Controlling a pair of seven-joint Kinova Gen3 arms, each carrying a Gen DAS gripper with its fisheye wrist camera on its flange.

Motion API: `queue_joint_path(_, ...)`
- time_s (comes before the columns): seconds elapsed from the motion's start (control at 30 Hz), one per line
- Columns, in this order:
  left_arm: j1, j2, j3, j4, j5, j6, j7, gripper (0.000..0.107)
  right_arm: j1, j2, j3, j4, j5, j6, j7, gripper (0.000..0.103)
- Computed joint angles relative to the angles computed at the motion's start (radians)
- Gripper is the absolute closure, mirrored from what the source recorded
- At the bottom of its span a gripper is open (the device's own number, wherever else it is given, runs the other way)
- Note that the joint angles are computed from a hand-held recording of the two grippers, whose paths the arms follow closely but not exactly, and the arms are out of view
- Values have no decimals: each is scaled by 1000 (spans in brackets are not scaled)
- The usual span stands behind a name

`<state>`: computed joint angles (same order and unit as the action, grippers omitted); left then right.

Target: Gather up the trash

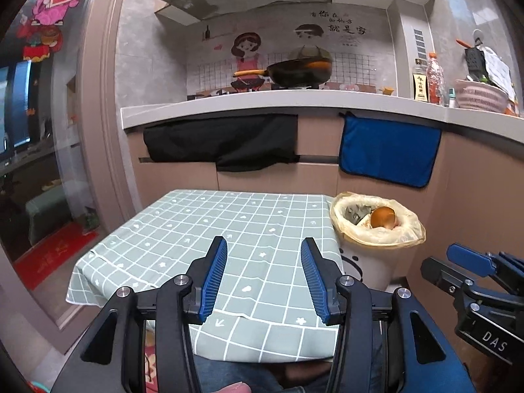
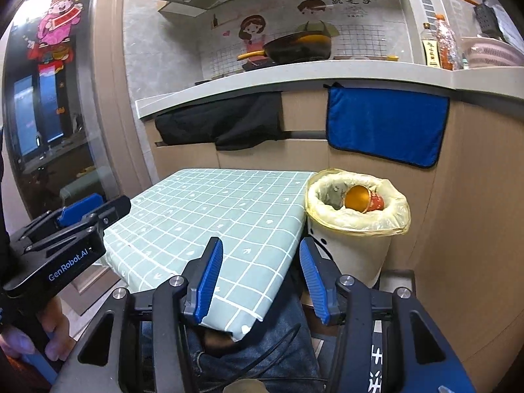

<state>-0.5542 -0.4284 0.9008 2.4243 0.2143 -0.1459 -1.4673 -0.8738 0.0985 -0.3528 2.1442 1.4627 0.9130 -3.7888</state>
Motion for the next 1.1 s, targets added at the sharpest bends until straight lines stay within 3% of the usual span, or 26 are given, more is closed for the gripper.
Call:
queue_joint_path(0.47,65,3,-66,16,7,-2,-3,59,-35,6,-9,-24,-24,59,31,56)
queue_joint_path(1.1,82,24,-84,16,0,-3,-16,59,-30,-3,-10,-23,-35,56,29,55)
